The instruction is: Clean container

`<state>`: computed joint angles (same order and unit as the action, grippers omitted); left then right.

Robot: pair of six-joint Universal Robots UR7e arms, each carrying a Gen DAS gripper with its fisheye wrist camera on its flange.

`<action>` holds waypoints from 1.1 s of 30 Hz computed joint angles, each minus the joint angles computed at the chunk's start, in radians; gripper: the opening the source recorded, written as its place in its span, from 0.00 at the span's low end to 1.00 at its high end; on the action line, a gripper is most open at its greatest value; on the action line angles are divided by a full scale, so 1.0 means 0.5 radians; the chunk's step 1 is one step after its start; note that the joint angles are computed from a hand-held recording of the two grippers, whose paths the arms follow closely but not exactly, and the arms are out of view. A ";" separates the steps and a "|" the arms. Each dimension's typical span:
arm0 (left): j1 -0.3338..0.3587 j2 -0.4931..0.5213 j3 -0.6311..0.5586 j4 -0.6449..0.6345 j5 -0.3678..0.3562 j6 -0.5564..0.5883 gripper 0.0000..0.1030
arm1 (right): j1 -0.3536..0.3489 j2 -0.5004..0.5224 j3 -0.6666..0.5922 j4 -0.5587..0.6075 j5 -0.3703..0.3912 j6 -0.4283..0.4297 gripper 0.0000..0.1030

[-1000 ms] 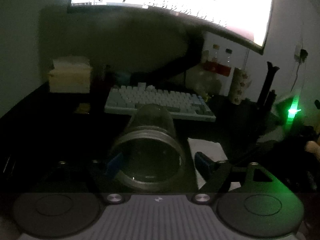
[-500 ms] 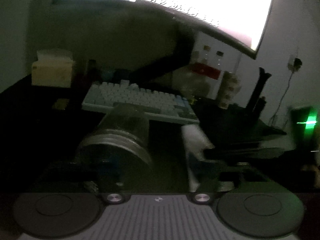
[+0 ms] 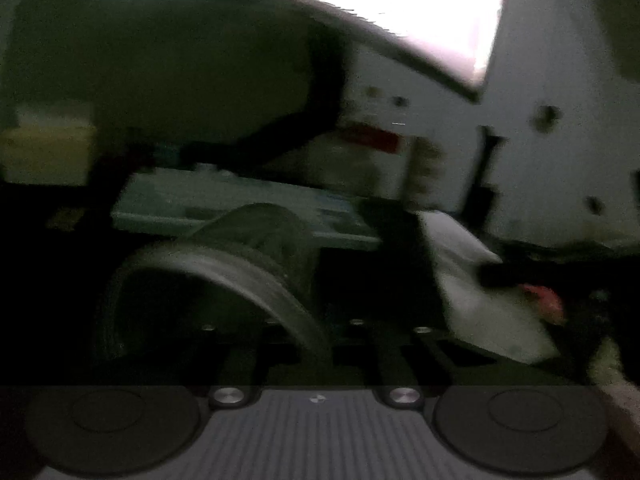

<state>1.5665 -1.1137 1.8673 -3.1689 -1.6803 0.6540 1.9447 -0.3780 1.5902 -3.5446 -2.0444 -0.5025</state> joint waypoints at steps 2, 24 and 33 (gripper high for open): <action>0.069 -0.063 -0.035 0.279 -0.201 0.121 0.05 | 0.015 -0.011 0.014 -0.002 0.040 0.037 0.06; 0.247 -0.116 0.089 0.239 -0.504 0.258 0.80 | 0.105 0.418 -0.574 0.192 0.260 -0.317 0.07; 0.231 -0.131 0.127 0.205 -0.492 0.224 0.96 | 0.123 0.649 -0.871 -0.069 -0.154 -0.279 0.08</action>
<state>1.6821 -1.1793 1.9306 -3.0664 -1.9265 0.7660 2.0064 -0.0533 1.1545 -3.5791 -2.1212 -0.6418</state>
